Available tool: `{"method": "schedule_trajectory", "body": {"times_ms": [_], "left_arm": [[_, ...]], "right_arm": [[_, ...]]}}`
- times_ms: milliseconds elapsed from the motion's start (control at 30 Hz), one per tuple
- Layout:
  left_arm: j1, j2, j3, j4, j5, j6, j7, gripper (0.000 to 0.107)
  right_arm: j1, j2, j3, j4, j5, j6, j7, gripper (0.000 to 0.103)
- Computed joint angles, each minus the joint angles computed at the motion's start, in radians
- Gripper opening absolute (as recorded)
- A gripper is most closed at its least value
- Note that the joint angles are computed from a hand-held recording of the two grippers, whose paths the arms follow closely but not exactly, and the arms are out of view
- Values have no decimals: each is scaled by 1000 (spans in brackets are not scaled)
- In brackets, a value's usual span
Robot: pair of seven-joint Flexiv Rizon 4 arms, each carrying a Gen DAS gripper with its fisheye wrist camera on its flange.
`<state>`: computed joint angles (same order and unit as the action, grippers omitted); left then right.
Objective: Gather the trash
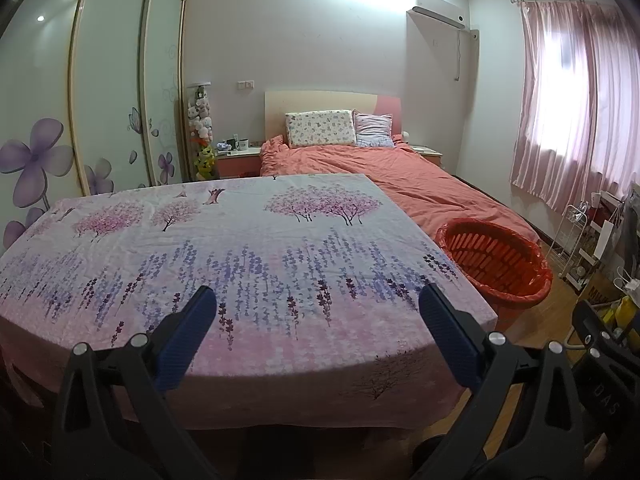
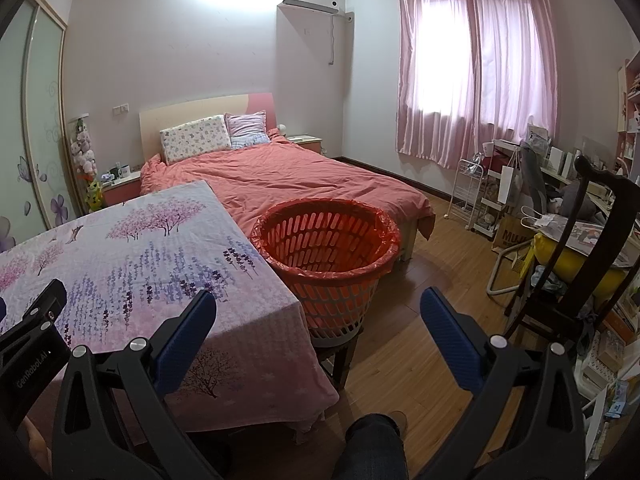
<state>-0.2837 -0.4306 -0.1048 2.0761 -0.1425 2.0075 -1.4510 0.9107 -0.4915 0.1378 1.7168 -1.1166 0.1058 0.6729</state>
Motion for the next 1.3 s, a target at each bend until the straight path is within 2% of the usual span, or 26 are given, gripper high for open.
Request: {"method": "schedule_trajectory", "body": {"times_ms": [1300], "left_arm": [[-11, -6, 11, -3, -14, -5, 7, 99]], "right_arm": [[-10, 3, -2, 1, -6, 9, -5, 101]]}}
